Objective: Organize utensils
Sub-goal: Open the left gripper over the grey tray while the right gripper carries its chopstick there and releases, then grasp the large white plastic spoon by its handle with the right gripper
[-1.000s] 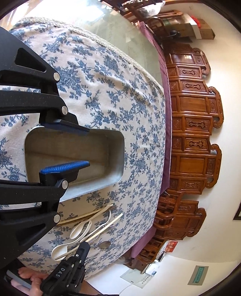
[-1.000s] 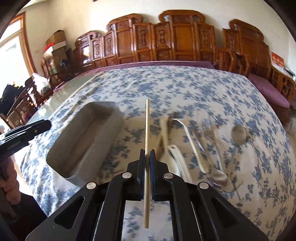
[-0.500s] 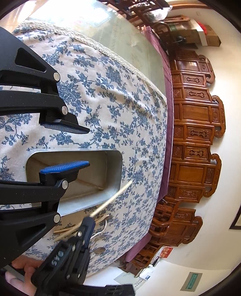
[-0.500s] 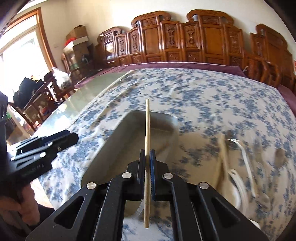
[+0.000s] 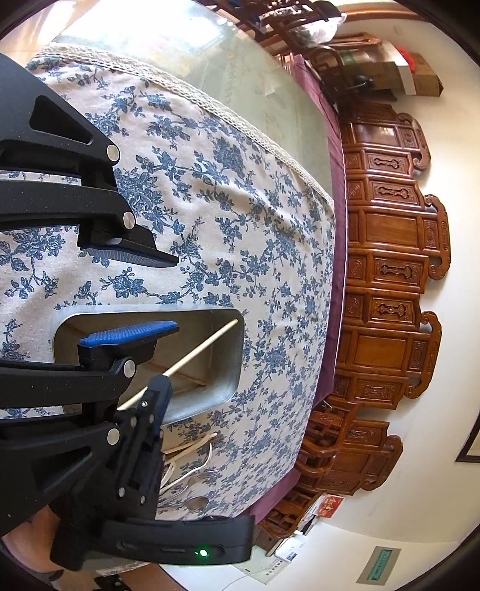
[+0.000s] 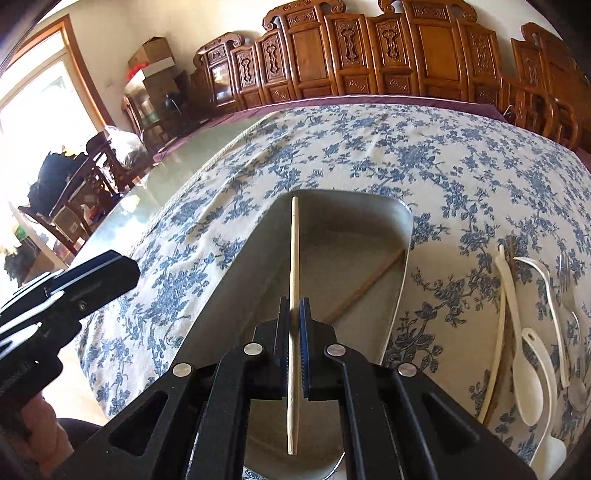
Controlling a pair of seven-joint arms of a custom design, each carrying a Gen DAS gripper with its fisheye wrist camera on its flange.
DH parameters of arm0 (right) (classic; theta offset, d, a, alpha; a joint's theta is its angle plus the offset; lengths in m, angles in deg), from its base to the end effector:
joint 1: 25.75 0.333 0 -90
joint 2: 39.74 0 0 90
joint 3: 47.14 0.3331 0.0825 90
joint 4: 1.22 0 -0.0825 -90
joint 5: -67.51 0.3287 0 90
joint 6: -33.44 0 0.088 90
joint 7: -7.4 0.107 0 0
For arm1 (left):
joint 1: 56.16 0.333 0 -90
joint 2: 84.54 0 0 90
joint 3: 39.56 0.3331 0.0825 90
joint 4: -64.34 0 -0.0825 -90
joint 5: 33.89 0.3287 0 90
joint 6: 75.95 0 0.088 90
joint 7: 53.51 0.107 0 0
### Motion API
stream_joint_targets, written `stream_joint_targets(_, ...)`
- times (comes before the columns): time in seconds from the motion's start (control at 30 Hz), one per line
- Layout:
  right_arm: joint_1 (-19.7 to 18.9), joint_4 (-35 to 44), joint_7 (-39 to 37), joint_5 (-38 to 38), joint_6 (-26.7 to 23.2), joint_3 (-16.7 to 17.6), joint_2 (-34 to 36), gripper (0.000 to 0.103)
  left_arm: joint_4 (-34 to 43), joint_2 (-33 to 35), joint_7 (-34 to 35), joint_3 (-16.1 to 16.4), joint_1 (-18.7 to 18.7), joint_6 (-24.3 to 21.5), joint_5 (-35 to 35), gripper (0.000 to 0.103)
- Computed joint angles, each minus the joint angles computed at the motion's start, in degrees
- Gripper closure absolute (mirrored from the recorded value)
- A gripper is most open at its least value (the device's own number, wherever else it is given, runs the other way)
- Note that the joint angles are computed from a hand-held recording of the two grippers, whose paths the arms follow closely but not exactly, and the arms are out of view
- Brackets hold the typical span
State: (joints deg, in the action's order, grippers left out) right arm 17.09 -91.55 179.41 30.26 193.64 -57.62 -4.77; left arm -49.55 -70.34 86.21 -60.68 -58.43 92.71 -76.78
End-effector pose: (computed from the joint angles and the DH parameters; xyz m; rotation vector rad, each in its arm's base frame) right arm 0.5609 0.4234 0.3932 -1.5000 1.9307 -0.4535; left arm 0.5702 -0.1786 0.4652 -1.2979 2.3067 -1.0452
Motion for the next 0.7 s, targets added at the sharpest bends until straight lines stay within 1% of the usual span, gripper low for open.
stream_joint_targets(0.07,-0.06,0.53,-0.6,0.13,-0.46,0.18,0.54,0.096,-0.02,0.01,-0.06,0.05,-0.05,-0.02,0.23,0.075)
stream_joint_targets(0.13,0.45,0.12,0.13,-0.86,0.69,-0.74,0.51,0.096,-0.15,-0.05,-0.12,0.03,-0.14,0.02,0.36,0.075)
stream_joint_targets(0.27,1.68,-2.89,3.32,-3.9,2.63,-3.18,-1.47,0.096,-0.07,-0.03,-0.02,-0.35,0.09,-0.48,-0.26,0.075)
stream_joint_targets(0.3,2.83,-4.72,5.27,-6.12,3.09,-4.77,-2.94,0.096,-0.1,-0.18,0.35,-0.6,0.14,-0.74,-0.71,0.075)
stream_joint_targets(0.33,3.24,-5.72,6.38,-7.76,2.88,-5.29,-3.92,0.096,-0.27,-0.37,0.94,-0.85,0.09,-0.84,-1.19,0.075)
stream_joint_targets(0.37,4.45,-7.73,8.62,-10.87,2.35,-6.62,-5.82,0.096,-0.47,-0.55,1.55,-1.0,-0.08,-0.79,-1.57,0.075)
stream_joint_targets(0.47,6.02,-12.99,13.4,-17.85,-0.02,-7.91,-11.16,0.096,-0.96,-0.95,3.02,-1.12,-0.73,-0.83,-2.5,0.074)
stream_joint_targets(0.53,6.72,-16.58,15.87,-22.08,-2.36,-8.08,-14.88,0.096,-1.21,-1.2,3.59,-1.19,-1.38,-1.07,-3.13,0.073)
stream_joint_targets(0.57,6.67,-17.94,16.55,-23.48,-3.34,-7.78,-16.28,0.096,-1.38,-1.36,4.01,-1.29,-1.66,-1.22,-3.58,0.072)
stream_joint_targets(0.63,6.89,-22.37,17.68,-26.3,-6.84,-7.03,-20.59,0.096,-1.71,-1.57,4.74,-1.36,-2.37,-1.32,-4.27,0.071)
stream_joint_targets(0.7,6.23,-25.78,17.83,-27.23,-9.13,-5.72,-23.49,0.096,-2.13,-1.84,5.7,-1.5,-3.11,-1.3,-5.04,0.071)
